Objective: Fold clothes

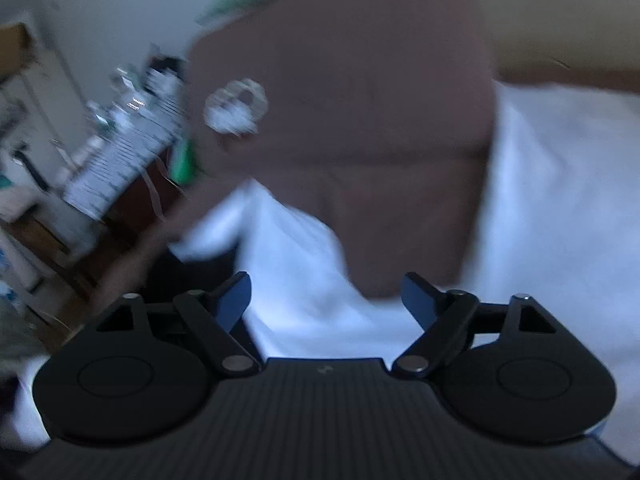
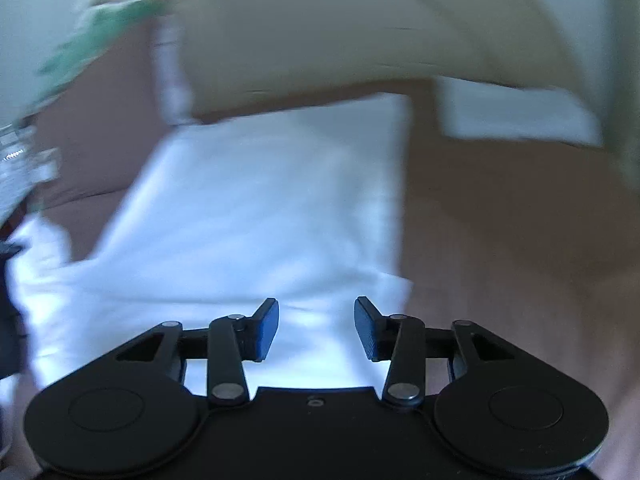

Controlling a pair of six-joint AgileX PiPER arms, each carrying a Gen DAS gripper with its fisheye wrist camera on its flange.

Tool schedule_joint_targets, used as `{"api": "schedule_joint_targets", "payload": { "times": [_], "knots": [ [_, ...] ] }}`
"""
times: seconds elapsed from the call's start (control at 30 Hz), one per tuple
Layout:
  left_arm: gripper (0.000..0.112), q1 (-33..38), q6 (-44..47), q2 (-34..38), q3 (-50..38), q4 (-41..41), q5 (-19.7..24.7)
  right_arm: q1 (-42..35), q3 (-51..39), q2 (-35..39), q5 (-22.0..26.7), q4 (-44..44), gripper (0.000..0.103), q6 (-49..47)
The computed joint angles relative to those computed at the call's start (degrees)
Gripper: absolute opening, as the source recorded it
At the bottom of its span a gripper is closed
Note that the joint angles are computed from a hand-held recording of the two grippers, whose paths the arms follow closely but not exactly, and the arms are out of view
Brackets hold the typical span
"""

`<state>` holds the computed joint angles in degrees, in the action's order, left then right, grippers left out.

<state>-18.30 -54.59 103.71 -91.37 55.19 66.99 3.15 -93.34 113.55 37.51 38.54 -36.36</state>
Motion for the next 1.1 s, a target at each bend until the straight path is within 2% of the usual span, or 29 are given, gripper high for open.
{"api": "schedule_joint_targets", "payload": {
  "times": [0.07,0.13,0.27,0.37,0.43,0.47,0.5,0.53,0.63,0.73,0.83,0.9,0.97,1.1],
  "knots": [
    [0.09,4.2,0.4,3.2,-3.6,3.0,0.3,2.6,-3.7,2.6,2.7,2.1,0.047,-3.6],
    [0.091,8.8,2.4,6.6,-7.5,2.4,-2.1,5.5,-7.6,5.3,4.3,2.1,0.047,-5.0],
    [0.091,18.1,10.4,13.8,-17.6,-10.7,-9.3,9.6,-13.4,9.5,6.0,-1.3,0.047,-3.2],
    [0.091,21.2,14.2,21.2,-26.8,-14.2,-8.5,10.4,-17.0,12.1,7.7,-2.7,0.047,-2.5],
    [0.085,22.0,16.6,25.9,-32.4,-14.1,-7.2,10.7,-16.1,11.7,8.1,-3.9,0.047,-1.6],
    [0.055,22.1,17.6,27.0,-33.1,-14.0,-7.4,10.6,-16.0,11.8,8.3,-4.7,0.048,-1.1],
    [0.019,21.7,19.2,26.9,-32.2,-14.4,-7.5,11.0,-14.9,11.1,8.0,-6.0,0.048,0.3],
    [0.009,21.3,20.2,26.4,-31.0,-14.5,-7.4,11.0,-14.2,10.9,7.8,-7.0,0.048,1.3],
    [0.008,18.8,12.7,19.4,-17.5,-7.4,-14.1,10.9,-12.8,11.1,6.6,-9.4,0.048,5.3],
    [0.008,16.0,-0.4,10.7,-6.0,0.3,-20.1,9.9,-12.9,12.4,7.4,-9.1,0.048,8.3],
    [0.008,11.3,-10.6,1.9,2.3,8.0,-23.5,9.6,-12.8,12.9,7.6,-11.6,0.047,13.2],
    [0.008,7.5,-13.0,-4.1,6.5,9.4,-26.0,11.2,-10.8,12.2,4.8,-16.2,0.048,16.9],
    [0.008,3.8,-7.8,-8.9,7.7,2.3,-28.6,11.9,-7.0,10.4,1.4,-16.7,0.048,16.0],
    [0.009,0.7,1.8,-12.7,11.8,-20.6,-38.7,11.4,-5.2,9.7,2.1,-12.7,0.048,13.4]
  ]
}}
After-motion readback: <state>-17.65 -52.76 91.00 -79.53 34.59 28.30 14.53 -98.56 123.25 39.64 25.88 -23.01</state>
